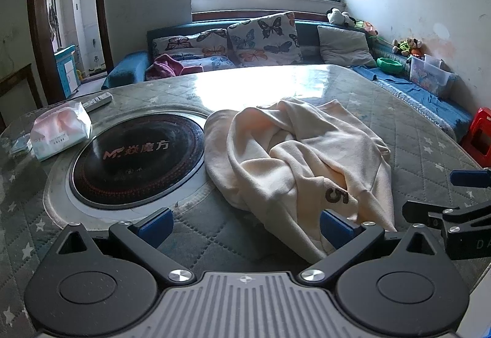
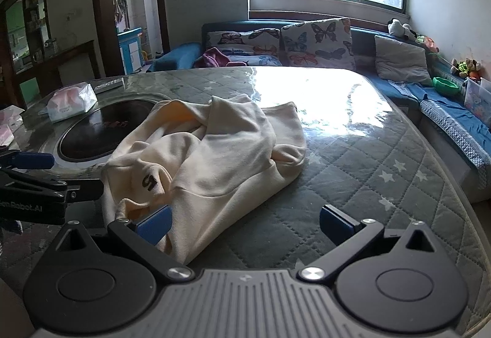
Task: Fold clothes
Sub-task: 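Approach the crumpled cream sweatshirt with both grippers open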
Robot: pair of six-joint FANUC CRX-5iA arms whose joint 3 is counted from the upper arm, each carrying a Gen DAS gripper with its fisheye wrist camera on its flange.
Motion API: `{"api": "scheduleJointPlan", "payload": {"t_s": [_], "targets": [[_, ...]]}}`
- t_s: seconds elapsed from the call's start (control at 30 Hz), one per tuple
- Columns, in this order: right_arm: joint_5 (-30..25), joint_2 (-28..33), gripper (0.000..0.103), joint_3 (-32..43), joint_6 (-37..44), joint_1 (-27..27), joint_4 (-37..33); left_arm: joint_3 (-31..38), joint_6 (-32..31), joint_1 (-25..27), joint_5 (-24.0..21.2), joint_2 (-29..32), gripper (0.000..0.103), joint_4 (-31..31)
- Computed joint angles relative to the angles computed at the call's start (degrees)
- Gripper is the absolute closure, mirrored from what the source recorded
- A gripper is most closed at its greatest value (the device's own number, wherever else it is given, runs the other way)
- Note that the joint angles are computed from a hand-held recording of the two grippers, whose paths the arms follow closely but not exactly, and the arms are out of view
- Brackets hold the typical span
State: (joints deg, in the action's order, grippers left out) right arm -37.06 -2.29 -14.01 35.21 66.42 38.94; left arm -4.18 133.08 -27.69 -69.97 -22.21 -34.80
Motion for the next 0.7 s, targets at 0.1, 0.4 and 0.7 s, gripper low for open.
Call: {"api": "scheduleJointPlan", "payload": {"t_s": [0.1,0.4,0.7], "targets": [[0.3,0.0,0.000,0.2,0.7,0.0,-0.6,0.1,-0.2,0.1,0.0,0.2,0.000,0.1],[0.5,0.7,0.000,1.5,3.0,-0.2,-2.3,0.4,-1.2,0.9,0.4,0.6,0.000,0.7],[0.4,1.6,0.000,2.7,4.7,-0.5,-3.6,0.5,-1.9,1.8,0.8,1.1,0.000,1.7]]}}
